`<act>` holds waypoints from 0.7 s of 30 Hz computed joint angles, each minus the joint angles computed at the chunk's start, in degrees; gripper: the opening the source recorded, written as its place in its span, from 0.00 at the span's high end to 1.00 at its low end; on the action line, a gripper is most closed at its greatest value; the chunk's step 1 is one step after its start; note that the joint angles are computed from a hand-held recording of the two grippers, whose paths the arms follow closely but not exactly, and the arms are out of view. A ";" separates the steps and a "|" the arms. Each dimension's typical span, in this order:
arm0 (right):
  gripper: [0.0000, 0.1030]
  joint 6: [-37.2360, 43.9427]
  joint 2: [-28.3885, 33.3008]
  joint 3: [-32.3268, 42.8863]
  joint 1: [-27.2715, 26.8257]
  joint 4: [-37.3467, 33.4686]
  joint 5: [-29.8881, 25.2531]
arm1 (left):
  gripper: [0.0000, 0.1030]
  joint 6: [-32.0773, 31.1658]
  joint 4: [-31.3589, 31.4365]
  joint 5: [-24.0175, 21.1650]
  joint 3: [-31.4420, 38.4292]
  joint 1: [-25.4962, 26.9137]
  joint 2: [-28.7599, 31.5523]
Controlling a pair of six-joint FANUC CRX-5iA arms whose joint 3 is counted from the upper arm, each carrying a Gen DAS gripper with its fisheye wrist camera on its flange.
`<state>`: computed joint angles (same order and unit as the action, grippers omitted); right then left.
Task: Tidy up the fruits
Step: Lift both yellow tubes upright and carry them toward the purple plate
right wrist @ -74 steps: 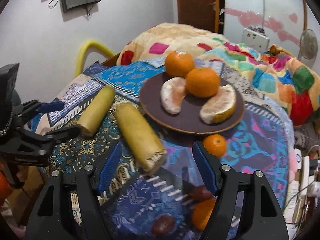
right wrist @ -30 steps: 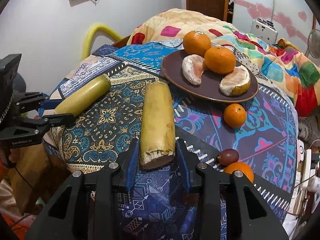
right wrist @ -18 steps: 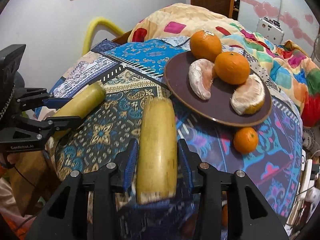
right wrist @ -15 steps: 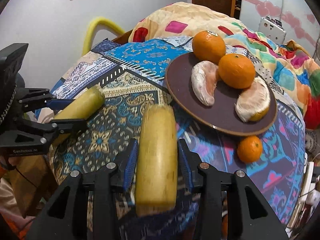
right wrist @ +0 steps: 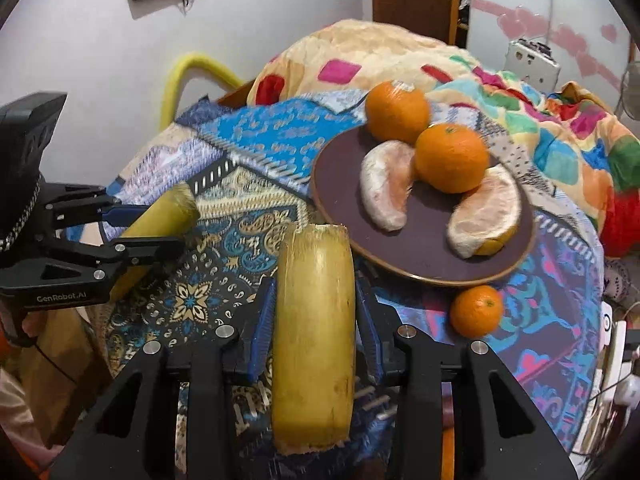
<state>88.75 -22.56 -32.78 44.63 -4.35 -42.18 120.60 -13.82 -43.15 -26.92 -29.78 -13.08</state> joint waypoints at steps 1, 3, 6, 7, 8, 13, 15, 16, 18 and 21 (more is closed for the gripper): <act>0.65 -1.14 -0.98 -0.47 -0.02 0.83 0.52 | 0.65 0.65 -0.69 -0.02 0.30 -0.46 -0.48; 0.65 -3.69 -3.07 -1.60 0.18 3.21 1.70 | 0.65 2.59 -2.77 -0.27 1.26 -1.82 -1.37; 0.65 -5.06 -5.13 -1.65 -0.94 4.06 2.53 | 0.65 5.88 -6.30 -0.69 3.22 -4.04 -1.88; 0.65 -5.19 -5.64 -1.53 -1.45 3.98 2.69 | 0.65 6.43 -6.88 -0.58 3.65 -4.42 -2.04; 0.66 -5.41 -6.06 -1.42 -2.00 4.10 3.02 | 0.65 6.73 -7.26 0.00 3.96 -4.66 -2.32; 0.66 -6.83 -6.82 -0.99 -3.71 5.37 5.32 | 0.65 7.78 -8.61 1.37 6.26 -5.21 -1.61; 0.66 -7.70 -6.83 -1.10 -4.10 6.36 6.63 | 0.65 8.28 -9.07 2.17 7.20 -5.06 -0.87; 0.66 -8.26 -6.83 -1.22 -4.23 6.97 7.29 | 0.65 8.15 -8.96 2.57 7.53 -4.80 -0.53; 0.66 -8.33 -6.85 -1.19 -4.74 7.09 8.02 | 0.65 7.81 -8.67 3.40 8.31 -4.21 0.49; 0.66 -8.09 -5.81 -0.77 -5.43 6.92 9.26 | 0.65 8.23 -9.49 3.69 9.91 -4.05 2.40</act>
